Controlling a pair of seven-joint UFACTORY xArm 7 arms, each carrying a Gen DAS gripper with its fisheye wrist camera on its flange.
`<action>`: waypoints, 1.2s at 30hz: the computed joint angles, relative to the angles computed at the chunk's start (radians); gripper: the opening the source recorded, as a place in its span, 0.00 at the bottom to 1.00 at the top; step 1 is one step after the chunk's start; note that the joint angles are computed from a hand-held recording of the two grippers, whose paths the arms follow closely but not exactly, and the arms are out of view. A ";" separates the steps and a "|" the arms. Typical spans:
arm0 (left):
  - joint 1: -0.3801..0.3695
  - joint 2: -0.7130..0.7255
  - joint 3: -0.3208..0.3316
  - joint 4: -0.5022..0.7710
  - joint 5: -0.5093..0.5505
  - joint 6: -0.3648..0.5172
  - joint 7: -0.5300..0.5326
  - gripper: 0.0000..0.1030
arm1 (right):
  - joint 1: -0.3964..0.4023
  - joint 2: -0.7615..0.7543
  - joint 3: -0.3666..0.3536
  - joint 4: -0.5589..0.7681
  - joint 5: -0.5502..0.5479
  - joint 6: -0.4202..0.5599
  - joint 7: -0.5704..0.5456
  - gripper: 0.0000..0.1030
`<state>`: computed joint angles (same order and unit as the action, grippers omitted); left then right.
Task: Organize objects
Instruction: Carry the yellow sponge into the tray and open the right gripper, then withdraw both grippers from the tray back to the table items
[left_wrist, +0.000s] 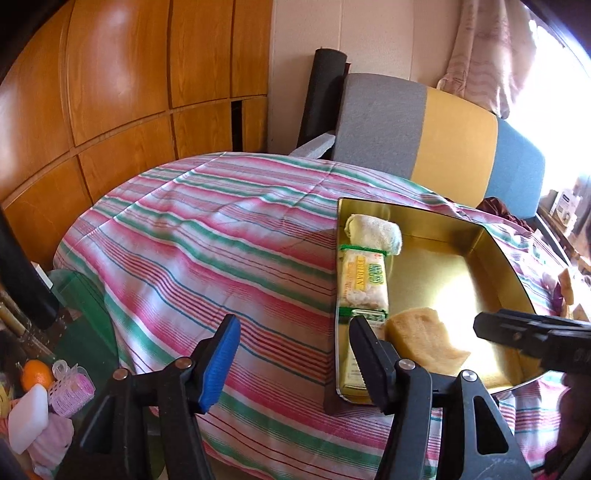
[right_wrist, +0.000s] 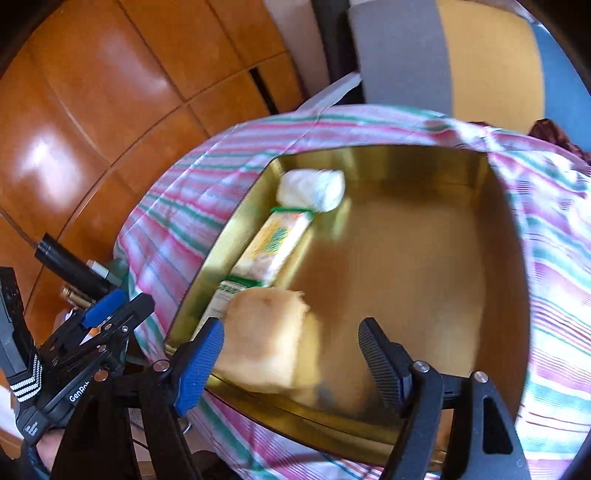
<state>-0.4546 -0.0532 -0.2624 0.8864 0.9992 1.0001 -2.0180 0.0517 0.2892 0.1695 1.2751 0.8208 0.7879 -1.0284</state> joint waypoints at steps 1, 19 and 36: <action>-0.002 0.004 -0.002 0.007 0.003 0.004 0.005 0.61 | -0.006 -0.003 -0.004 0.002 0.004 -0.004 -0.003 0.75; -0.058 0.115 0.024 0.174 0.081 0.000 0.137 0.63 | -0.183 -0.005 -0.116 0.044 0.004 -0.077 -0.010 0.75; -0.157 0.490 0.139 0.691 0.053 -0.252 0.517 0.73 | -0.506 0.284 -0.103 0.414 -0.034 -0.127 0.485 0.75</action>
